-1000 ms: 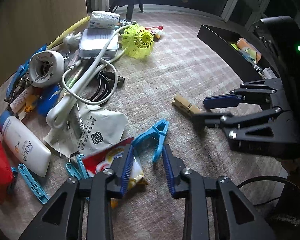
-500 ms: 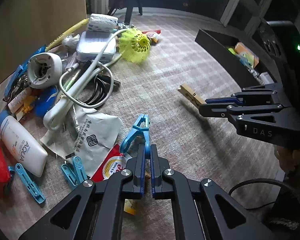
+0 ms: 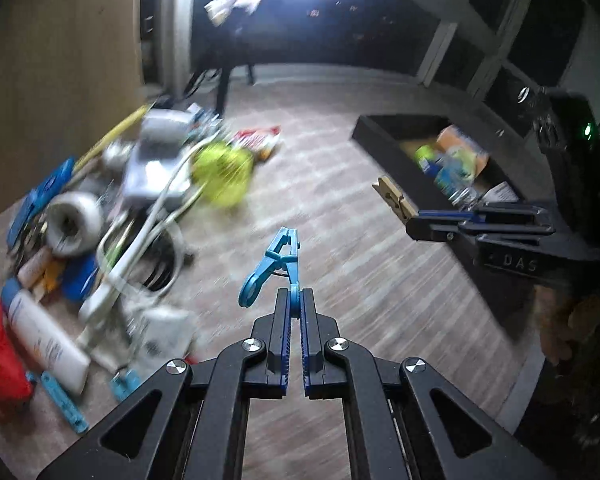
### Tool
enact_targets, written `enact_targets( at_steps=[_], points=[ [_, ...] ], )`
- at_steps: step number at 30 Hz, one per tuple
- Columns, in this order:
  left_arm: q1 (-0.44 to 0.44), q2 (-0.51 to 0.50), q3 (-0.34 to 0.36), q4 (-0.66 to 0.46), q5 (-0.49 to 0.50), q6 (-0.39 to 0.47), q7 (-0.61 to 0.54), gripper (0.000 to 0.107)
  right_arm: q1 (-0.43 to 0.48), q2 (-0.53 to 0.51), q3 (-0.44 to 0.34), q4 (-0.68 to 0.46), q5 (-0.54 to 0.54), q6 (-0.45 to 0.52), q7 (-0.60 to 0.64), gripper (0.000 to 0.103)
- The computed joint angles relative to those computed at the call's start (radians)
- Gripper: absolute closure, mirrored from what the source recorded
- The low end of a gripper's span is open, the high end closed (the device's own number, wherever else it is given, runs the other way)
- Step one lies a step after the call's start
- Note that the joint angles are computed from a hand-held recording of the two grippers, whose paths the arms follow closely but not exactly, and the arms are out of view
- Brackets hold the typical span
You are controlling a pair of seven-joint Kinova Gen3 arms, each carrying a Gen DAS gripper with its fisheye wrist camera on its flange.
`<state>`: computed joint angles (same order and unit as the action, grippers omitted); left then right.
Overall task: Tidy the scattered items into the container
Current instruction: 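Carry both clothespins into the black tray and open both grippers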
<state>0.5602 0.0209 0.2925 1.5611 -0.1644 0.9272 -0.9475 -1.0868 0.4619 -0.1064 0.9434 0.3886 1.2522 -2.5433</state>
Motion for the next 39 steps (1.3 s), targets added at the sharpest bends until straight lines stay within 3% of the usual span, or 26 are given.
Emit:
enact_targets(
  at_steps=[5, 15, 26, 27, 28, 29, 30, 31, 32, 39],
  points=[
    [0.049, 0.094, 0.010, -0.129, -0.031, -0.014, 0.009, 0.104, 0.012, -0.109, 0.020, 0.144, 0.066, -0.006, -0.127, 0.092],
    [0.234, 0.354, -0.043, -0.520, -0.065, 0.057, -0.092, 0.104, 0.085, -0.289, -0.039, 0.369, 0.185, 0.058, -0.366, 0.092],
    [0.361, 0.531, -0.133, -0.847, -0.010, 0.174, -0.219, 0.104, 0.173, -0.334, -0.146, 0.422, 0.252, 0.111, -0.458, 0.092],
    [0.365, 0.542, -0.139, -0.868, -0.004, 0.185, -0.228, 0.100, 0.167, -0.341, -0.147, 0.433, 0.271, 0.105, -0.477, 0.091],
    [0.373, 0.558, -0.147, -0.897, -0.003, 0.203, -0.234, 0.092, 0.171, -0.344, -0.165, 0.439, 0.296, 0.109, -0.503, 0.089],
    [0.390, 0.569, -0.166, -0.915, -0.015, 0.215, -0.225, 0.063, 0.165, -0.340, -0.163, 0.430, 0.307, 0.130, -0.515, 0.074],
    [0.410, 0.572, -0.191, -0.915, -0.035, 0.215, -0.203, 0.043, 0.150, -0.330, -0.155, 0.413, 0.322, 0.166, -0.531, 0.045],
    [0.420, 0.562, -0.207, -0.896, -0.042, 0.199, -0.187, 0.043, 0.149, -0.325, -0.166, 0.408, 0.345, 0.187, -0.548, 0.034],
    [0.418, 0.545, -0.207, -0.861, -0.046, 0.172, -0.178, 0.043, 0.136, -0.326, -0.169, 0.412, 0.376, 0.199, -0.568, 0.030],
    [0.388, 0.515, -0.189, -0.813, -0.041, 0.164, -0.173, 0.056, 0.134, -0.313, -0.168, 0.384, 0.386, 0.196, -0.522, 0.030]
  ],
)
